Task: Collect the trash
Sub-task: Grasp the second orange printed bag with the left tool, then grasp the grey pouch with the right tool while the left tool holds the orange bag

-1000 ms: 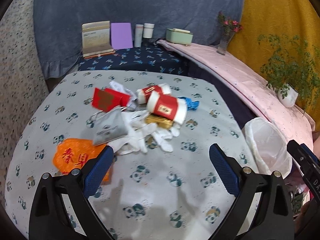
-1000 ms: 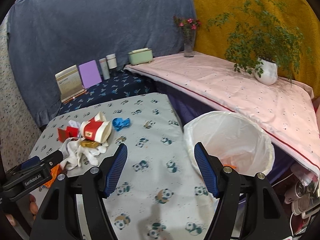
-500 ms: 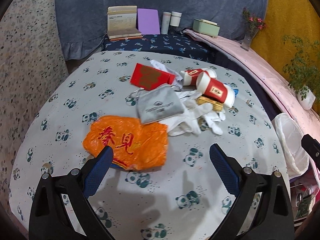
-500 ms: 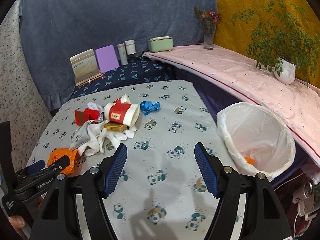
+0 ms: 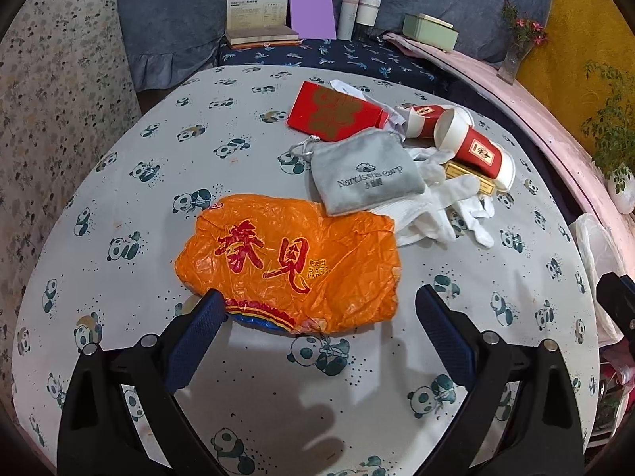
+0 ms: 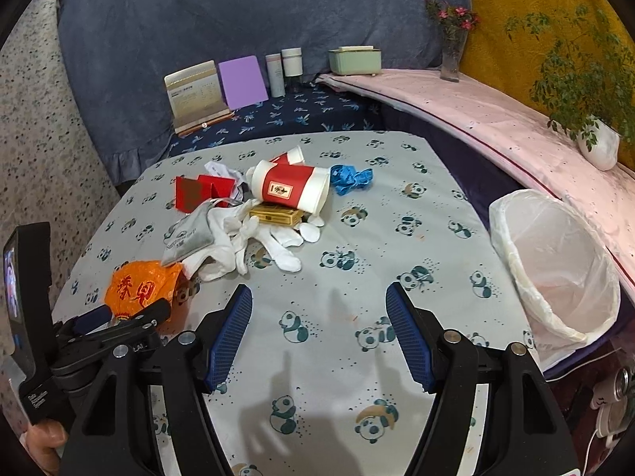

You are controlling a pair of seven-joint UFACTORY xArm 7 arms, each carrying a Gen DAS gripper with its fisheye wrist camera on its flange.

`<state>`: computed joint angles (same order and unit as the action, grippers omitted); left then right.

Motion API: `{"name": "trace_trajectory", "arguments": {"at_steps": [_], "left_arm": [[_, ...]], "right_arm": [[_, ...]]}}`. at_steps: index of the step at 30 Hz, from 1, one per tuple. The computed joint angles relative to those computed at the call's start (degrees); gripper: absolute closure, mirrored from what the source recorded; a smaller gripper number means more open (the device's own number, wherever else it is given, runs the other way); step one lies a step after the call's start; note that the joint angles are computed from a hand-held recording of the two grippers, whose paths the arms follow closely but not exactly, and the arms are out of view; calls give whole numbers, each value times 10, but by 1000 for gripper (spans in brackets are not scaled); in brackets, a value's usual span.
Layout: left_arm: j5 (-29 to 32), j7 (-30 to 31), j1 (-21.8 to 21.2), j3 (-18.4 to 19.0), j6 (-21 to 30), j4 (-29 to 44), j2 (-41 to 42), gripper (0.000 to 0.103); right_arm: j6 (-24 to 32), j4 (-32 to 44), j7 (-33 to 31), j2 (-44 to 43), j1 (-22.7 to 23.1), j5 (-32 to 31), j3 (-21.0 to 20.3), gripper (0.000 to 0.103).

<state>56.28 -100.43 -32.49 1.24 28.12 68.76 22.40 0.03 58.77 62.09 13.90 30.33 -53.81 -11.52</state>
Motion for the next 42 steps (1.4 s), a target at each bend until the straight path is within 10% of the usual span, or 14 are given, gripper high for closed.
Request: {"name": "trace_trajectory", "arguments": {"at_steps": [4, 15, 42], "left_arm": [[-7, 14, 5, 1, -7, 6, 10, 19], [-29, 37, 0, 32, -101, -26, -3, 86], [194, -181, 127, -28, -145, -120, -125, 88]], "right_arm": [[6, 11, -39, 16, -11, 40, 24, 36], [14, 38, -164, 57, -5, 174, 52, 36], [114, 303, -442, 247, 0, 418, 149, 54]]}}
